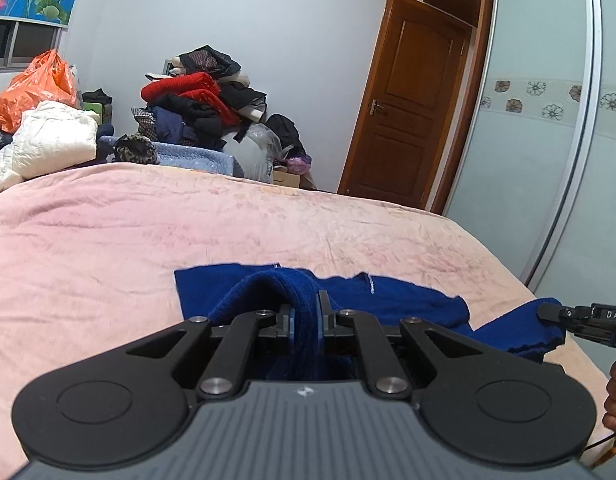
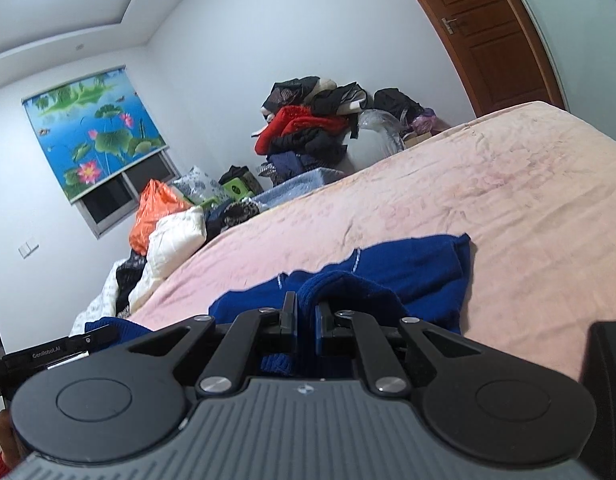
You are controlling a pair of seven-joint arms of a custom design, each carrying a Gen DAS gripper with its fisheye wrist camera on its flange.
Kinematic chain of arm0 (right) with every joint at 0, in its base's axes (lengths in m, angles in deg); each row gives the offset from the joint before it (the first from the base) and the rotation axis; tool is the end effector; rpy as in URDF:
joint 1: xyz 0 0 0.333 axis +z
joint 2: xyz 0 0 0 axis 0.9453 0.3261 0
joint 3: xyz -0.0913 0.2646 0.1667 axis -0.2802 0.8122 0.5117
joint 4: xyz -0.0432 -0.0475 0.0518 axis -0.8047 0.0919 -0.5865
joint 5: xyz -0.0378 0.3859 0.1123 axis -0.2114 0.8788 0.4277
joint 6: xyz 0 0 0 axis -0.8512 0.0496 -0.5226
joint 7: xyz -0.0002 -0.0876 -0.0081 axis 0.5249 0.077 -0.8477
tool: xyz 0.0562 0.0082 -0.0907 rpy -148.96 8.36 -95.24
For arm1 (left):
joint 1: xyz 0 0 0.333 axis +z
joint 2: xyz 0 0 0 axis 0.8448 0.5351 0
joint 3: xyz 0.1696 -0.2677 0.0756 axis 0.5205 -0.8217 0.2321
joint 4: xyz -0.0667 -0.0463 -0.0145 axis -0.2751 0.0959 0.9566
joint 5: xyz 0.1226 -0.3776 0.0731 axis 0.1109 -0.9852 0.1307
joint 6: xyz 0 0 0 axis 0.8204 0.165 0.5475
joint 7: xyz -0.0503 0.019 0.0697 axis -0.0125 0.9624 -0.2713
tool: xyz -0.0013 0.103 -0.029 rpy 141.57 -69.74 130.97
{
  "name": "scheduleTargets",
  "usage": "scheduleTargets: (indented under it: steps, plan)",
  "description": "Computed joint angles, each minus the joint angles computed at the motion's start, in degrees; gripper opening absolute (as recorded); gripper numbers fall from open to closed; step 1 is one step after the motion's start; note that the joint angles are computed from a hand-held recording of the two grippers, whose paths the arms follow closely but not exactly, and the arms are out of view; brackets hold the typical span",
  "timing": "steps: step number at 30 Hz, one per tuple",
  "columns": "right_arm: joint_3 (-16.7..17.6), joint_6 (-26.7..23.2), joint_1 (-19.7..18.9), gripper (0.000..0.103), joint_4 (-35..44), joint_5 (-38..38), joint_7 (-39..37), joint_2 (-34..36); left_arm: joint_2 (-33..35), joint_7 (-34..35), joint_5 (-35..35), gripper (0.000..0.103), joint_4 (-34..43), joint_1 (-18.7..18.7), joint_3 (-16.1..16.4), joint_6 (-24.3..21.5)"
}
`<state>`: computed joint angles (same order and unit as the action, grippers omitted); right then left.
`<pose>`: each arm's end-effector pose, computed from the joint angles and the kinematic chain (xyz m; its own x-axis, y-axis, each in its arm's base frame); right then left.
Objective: Fold small clothes
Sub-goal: 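Lift the held hem with both grippers and fold it toward the collar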
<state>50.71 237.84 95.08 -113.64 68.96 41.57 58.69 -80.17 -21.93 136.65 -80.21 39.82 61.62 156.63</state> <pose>0.5476 0.2582 0.6179 0.4020 -0.7454 -0.5317 -0.5548 0.2637 -0.7891 0.4776 -0.3674 0.6298 0.0552 -0.9761 0.2102 -0.4020 -0.2144 -0.8902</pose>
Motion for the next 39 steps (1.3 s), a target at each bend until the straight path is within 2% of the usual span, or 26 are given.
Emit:
scheduleTargets:
  steps: [5,14,21,24,34,39]
  plan:
    - [0.47,-0.05,-1.25,0.012,5.00,-0.34,1.99,4.57,4.00,3.65,-2.58,0.009,4.39,0.14,1.53,0.17]
    - [3.49,0.04,-5.26,0.012,13.67,-6.05,10.67,13.44,11.77,12.38,-7.97,0.009,12.96,-1.82,5.51,-0.97]
    - [3.97,-0.95,-6.67,0.012,21.13,-16.79,23.43,21.22,18.51,19.35,-13.48,0.009,21.16,-3.35,8.79,-2.31]
    - [2.66,-1.75,-6.02,0.012,24.52,-23.08,29.94,24.58,21.71,22.87,-16.40,0.009,24.98,-4.10,10.06,-3.67]
    - [1.37,-8.69,-6.44,0.012,38.80,-38.36,46.13,36.05,31.35,30.77,-24.54,0.009,36.15,-5.83,13.89,-8.12]
    - [2.44,-11.82,-7.30,0.012,45.82,-43.60,52.06,41.22,34.12,31.98,-27.69,0.009,39.00,-6.02,15.22,-8.95]
